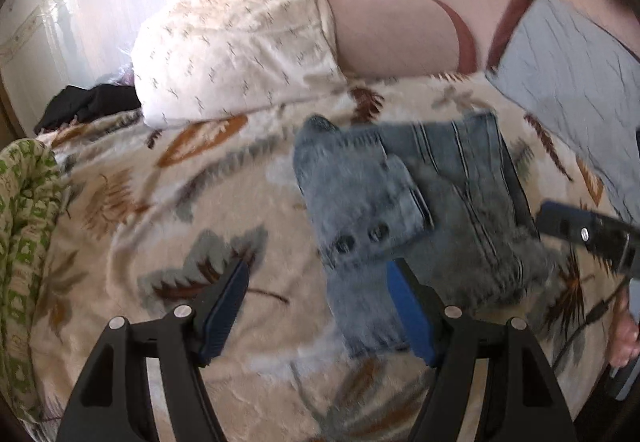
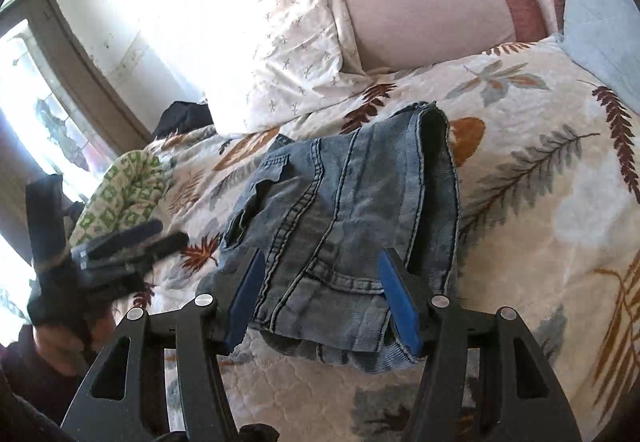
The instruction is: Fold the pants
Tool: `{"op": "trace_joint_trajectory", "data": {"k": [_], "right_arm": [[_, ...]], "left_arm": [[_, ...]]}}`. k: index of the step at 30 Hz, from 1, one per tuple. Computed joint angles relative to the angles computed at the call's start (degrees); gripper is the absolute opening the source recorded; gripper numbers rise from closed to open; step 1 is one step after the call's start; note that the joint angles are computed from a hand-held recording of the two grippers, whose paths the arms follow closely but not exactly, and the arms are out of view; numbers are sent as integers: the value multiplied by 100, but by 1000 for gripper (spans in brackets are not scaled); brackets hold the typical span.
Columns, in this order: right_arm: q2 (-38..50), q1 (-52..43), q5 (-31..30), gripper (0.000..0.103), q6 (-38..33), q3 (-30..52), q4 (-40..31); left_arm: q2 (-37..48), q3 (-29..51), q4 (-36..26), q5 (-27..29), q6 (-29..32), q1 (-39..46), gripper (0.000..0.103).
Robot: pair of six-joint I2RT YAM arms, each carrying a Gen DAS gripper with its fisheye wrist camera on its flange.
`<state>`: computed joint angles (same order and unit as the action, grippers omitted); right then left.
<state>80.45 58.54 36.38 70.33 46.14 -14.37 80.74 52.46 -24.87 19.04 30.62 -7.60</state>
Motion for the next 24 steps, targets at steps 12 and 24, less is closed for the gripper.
{"op": "trace_joint_trajectory", "data": {"k": [12,24], "right_arm": [[943,-196,-669,53,-77,542,-273],[883,17,-468,53,198,339,-170]], "left_arm": [[170,-498,352,-293,90,-309,66],[-174,-542,184,511,8,275,65]]}}
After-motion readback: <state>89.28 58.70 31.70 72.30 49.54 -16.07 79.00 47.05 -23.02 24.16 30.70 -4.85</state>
